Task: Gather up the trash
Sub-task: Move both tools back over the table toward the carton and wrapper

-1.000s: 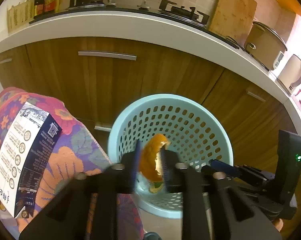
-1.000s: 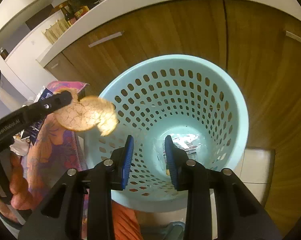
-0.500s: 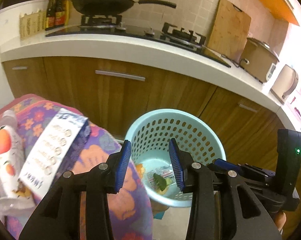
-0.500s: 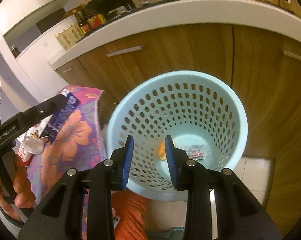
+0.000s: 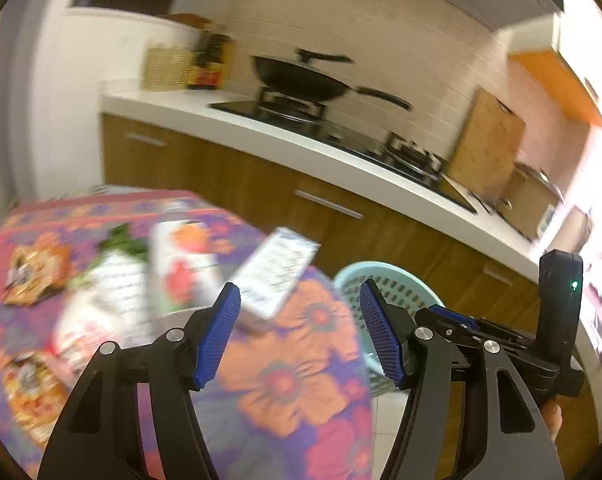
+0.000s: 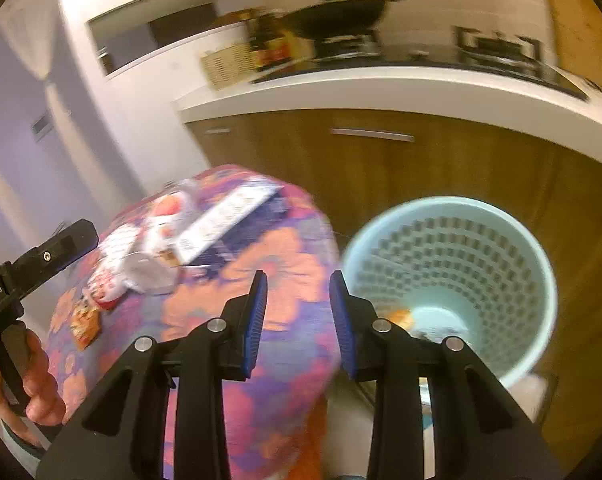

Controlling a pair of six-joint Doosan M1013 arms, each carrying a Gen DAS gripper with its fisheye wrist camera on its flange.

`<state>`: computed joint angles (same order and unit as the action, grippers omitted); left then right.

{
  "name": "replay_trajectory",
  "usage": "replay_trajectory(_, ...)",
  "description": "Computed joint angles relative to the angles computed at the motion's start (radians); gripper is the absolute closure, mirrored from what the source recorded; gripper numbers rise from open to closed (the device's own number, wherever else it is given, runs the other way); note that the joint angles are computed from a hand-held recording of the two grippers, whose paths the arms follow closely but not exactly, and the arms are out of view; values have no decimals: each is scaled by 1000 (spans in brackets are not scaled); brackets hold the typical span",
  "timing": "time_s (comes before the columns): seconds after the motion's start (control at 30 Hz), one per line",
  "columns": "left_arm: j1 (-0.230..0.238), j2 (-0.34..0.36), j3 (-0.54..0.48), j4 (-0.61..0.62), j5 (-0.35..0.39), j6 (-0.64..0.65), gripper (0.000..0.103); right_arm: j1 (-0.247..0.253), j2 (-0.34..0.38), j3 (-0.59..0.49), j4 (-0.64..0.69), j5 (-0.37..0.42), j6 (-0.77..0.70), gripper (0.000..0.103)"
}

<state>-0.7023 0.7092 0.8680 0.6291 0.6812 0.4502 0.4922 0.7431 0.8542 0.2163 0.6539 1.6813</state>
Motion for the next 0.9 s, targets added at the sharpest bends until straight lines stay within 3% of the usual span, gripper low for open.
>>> replay_trajectory(0.2, 1, -148, 246, 237, 54, -296, 37, 53, 46, -100, 42, 54, -126, 74)
replay_trajectory(0.37, 31, -231, 389, 238, 55, -396, 36, 92, 93, -194, 43, 100, -189, 74)
replay_trajectory(0.63, 71, -245, 448, 77, 83, -312, 36, 142, 203, -403, 19, 188, -225, 74)
replay_trajectory(0.73, 77, -230, 437, 50, 129, -287, 36, 154, 246, -482, -33, 219, -172, 74)
replay_trajectory(0.9, 87, -224, 445, 1, 131, -273, 36, 151, 321, -615, -94, 281, -73, 74)
